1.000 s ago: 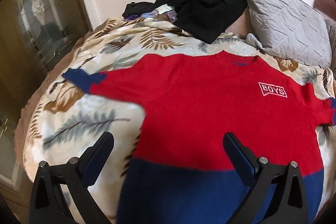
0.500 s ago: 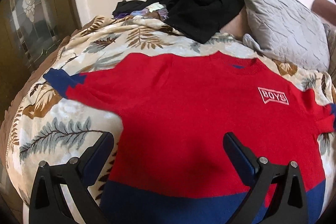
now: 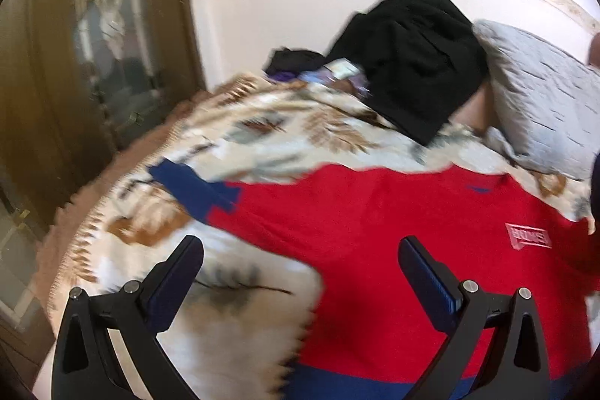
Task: Fold small clothes
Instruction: 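Grasp the blue sleeve cuff with the right gripper and fold it across the sweater body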
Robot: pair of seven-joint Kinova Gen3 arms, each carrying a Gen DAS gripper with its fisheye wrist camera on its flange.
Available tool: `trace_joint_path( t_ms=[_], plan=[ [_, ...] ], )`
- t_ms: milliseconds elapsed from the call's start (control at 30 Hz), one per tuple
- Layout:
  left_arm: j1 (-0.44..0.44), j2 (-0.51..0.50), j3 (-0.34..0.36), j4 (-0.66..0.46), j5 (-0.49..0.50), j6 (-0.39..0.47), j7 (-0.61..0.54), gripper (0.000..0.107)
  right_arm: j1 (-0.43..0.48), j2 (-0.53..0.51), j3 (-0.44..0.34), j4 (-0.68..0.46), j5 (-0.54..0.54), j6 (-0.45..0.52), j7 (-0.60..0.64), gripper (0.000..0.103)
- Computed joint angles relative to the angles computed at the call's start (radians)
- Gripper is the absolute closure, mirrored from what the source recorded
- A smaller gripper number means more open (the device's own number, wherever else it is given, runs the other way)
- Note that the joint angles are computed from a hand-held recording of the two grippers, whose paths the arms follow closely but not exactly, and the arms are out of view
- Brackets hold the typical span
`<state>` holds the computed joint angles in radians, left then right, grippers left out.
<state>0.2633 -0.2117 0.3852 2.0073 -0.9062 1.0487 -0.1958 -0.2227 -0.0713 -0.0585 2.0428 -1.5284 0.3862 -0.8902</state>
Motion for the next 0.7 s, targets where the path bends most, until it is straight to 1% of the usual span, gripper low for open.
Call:
trace_joint_path(
  t_ms=[67,100,167,200,233,267,300,400,433,500,567,633,700],
  plan=[
    [-0.014,-0.021,-0.017,0.018,-0.011,0.005,-0.002,0.005,-0.034,0.069,-0.09,-0.051,-0.004,-0.028,-0.007,0.087],
    [-0.023,-0.034,-0.032,0.027,-0.002,-0.007,-0.011,0.005,-0.055,0.114,-0.136,-0.086,0.019,-0.041,-0.031,0.084],
    [-0.055,-0.061,-0.071,0.044,0.025,-0.033,-0.039,0.005,-0.066,0.206,-0.229,-0.159,0.09,-0.031,-0.112,0.083],
    [-0.074,-0.072,-0.09,0.051,0.041,-0.044,-0.055,0.005,-0.054,0.253,-0.271,-0.191,0.131,-0.007,-0.153,0.074],
    [-0.091,-0.081,-0.105,0.055,0.055,-0.054,-0.07,0.005,-0.032,0.292,-0.318,-0.217,0.172,0.027,-0.192,0.045],
    [-0.108,-0.088,-0.117,0.057,0.072,-0.062,-0.082,0.005,-0.01,0.328,-0.364,-0.242,0.212,0.056,-0.227,0.025],
    [-0.124,-0.097,-0.139,0.061,0.092,-0.078,-0.098,0.005,0.012,0.346,-0.41,-0.251,0.253,0.07,-0.256,0.013],
    [-0.163,-0.122,-0.193,0.07,0.162,-0.131,-0.138,0.005,0.113,0.318,-0.549,-0.224,0.375,0.04,-0.295,0.013],
    [-0.171,-0.131,-0.199,0.073,0.182,-0.144,-0.147,0.005,0.144,0.291,-0.579,-0.199,0.416,0.017,-0.311,0.013],
    [-0.173,-0.145,-0.222,0.078,0.237,-0.195,-0.181,0.005,0.213,0.219,-0.607,-0.141,0.497,0.0,-0.372,0.014],
    [-0.167,-0.148,-0.229,0.077,0.281,-0.231,-0.227,0.005,0.285,0.14,-0.616,-0.086,0.578,-0.012,-0.441,0.019],
    [-0.153,-0.135,-0.216,0.067,0.318,-0.259,-0.28,0.005,0.327,0.095,-0.615,-0.061,0.66,-0.014,-0.51,0.037],
    [-0.151,-0.114,-0.178,0.056,0.33,-0.281,-0.313,0.005,0.371,0.057,-0.583,-0.037,0.741,0.014,-0.58,0.039]
  ],
)
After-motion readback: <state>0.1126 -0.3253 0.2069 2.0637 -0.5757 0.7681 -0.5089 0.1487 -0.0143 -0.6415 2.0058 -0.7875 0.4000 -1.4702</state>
